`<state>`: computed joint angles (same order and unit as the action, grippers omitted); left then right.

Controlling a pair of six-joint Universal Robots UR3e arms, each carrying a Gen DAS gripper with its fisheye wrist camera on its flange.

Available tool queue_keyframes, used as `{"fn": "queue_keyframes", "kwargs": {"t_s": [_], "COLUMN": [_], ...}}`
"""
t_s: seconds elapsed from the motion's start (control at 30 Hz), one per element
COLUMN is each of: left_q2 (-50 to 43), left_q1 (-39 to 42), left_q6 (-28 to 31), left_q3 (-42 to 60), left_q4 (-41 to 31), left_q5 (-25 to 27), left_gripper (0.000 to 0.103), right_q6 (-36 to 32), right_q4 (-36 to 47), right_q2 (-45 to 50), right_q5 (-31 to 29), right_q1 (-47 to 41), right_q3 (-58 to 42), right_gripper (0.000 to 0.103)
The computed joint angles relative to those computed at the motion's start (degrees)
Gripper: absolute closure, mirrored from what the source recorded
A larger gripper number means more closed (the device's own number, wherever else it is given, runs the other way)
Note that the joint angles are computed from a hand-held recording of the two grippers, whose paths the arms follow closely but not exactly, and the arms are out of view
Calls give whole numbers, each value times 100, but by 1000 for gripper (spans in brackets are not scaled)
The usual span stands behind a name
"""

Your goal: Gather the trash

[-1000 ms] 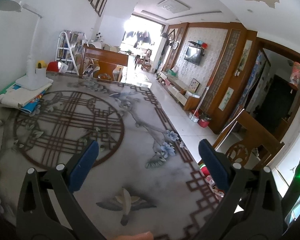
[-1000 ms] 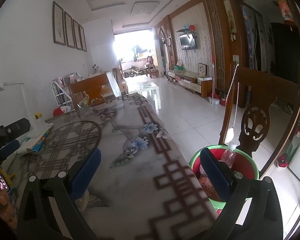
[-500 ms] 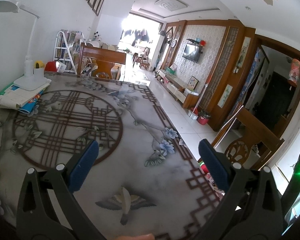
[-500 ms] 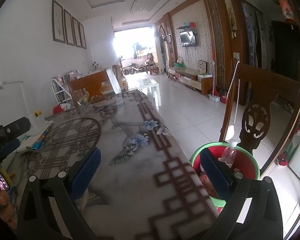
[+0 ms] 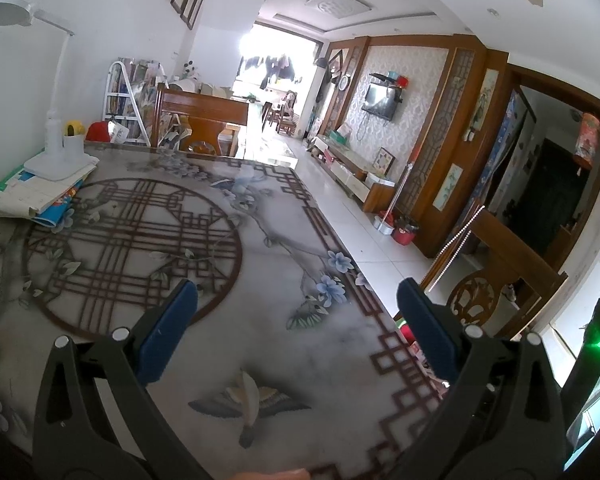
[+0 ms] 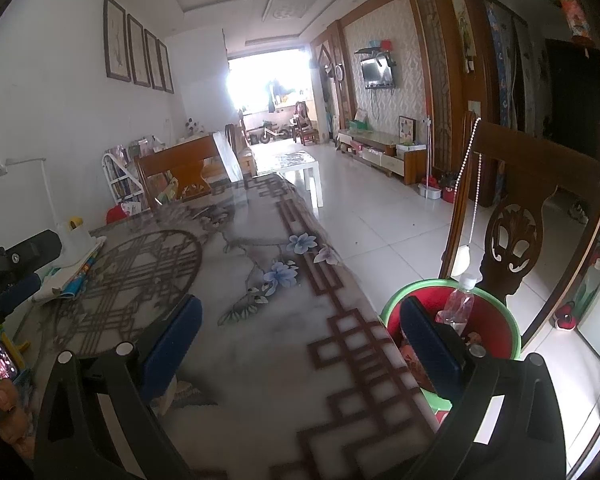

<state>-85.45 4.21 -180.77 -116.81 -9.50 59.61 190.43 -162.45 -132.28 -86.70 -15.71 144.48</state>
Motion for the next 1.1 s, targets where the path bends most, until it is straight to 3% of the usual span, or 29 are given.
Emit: {"fn": "queue_keyframes", "kwargs": {"t_s": [1.1], "left_q2": [-144], "left_q1": [91], "left_q6": [101], "left_q3": [-128], "left_q4": [-115], "left_q5": [-156], "left_gripper": [5], "right_q6": [-40], "right_q4": [-58], "right_q2": [358], "right_q5": [161], "right_q1": [-61], "right_q3": [139], "right_gripper": [7]}}
